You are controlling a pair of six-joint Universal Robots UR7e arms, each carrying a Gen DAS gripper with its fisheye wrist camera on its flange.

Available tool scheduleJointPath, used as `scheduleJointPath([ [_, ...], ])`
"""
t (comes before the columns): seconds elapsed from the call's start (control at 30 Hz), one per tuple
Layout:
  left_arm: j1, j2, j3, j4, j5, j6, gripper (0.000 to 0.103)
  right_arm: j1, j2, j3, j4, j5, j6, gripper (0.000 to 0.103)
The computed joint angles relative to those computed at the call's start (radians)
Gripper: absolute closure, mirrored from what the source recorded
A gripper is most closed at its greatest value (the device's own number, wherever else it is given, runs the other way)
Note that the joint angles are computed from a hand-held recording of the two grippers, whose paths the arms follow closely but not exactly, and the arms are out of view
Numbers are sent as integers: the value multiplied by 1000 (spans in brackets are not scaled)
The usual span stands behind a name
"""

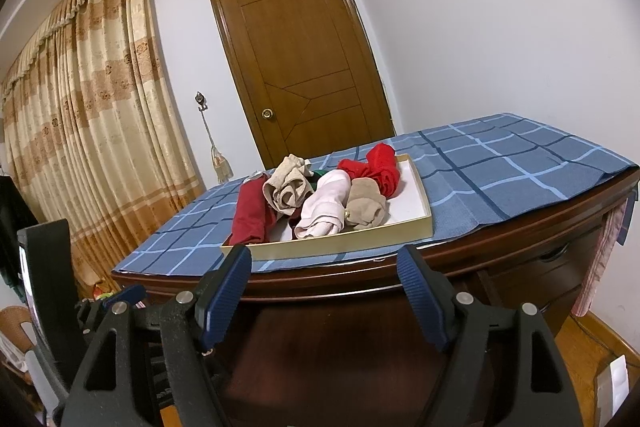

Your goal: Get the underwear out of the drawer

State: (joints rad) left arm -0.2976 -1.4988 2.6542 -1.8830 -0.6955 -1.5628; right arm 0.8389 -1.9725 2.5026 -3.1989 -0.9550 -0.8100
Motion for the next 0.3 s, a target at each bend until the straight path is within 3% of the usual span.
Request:
scheduleJointPath([
  [0.3,14,13,3,-49,1,31,0,3,4,-4,0,0,-2,25],
])
